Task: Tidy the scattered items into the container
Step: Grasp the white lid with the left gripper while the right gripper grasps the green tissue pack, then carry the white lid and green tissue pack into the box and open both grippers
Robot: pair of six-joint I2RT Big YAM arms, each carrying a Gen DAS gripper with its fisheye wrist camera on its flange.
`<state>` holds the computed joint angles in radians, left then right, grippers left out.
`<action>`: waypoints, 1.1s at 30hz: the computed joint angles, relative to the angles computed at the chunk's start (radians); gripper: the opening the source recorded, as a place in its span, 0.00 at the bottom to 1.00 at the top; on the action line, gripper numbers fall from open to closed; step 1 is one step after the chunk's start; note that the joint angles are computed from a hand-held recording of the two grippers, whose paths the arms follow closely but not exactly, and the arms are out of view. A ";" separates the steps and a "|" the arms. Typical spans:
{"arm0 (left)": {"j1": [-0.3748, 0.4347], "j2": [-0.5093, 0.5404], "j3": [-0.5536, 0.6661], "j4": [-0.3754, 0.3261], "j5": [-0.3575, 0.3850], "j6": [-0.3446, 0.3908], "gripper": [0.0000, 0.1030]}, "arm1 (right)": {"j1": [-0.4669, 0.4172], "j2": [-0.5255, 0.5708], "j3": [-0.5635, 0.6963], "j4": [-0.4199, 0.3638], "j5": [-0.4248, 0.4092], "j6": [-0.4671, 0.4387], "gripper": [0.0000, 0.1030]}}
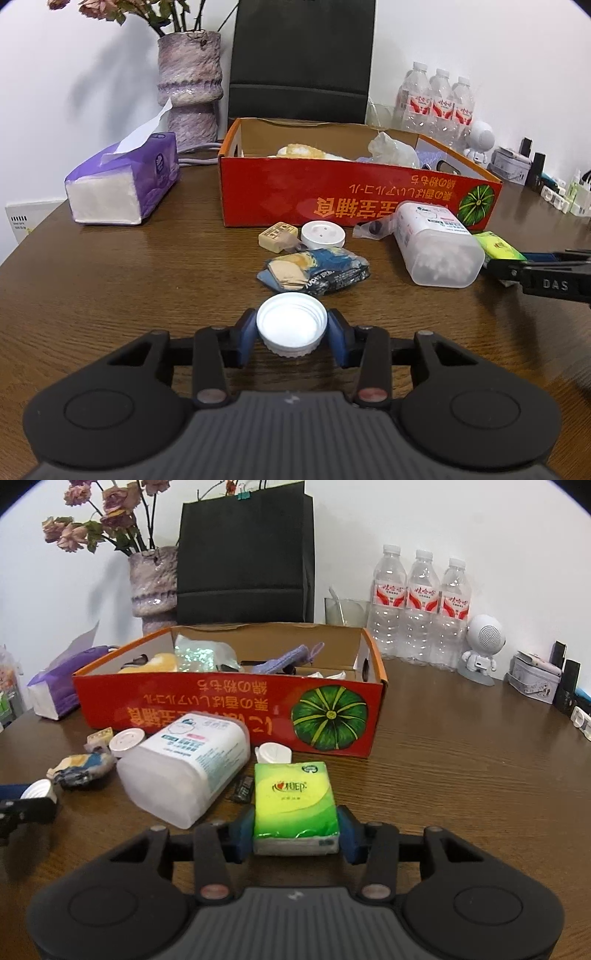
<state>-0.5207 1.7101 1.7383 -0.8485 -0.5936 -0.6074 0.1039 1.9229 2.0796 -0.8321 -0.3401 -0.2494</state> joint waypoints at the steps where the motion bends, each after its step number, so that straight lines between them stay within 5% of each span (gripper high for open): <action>1: 0.000 -0.002 -0.002 0.002 -0.001 -0.001 0.40 | -0.002 -0.009 -0.012 0.013 -0.004 0.007 0.43; 17: -0.001 -0.024 0.024 0.046 -0.049 0.026 0.40 | -0.008 -0.080 -0.065 0.115 -0.037 0.060 0.43; 25: 0.023 0.031 0.151 0.101 -0.054 0.072 0.40 | 0.019 -0.040 0.067 0.112 -0.067 0.075 0.43; 33: 0.069 0.147 0.353 0.134 -0.054 0.099 0.40 | 0.061 0.110 0.355 0.054 -0.075 0.211 0.43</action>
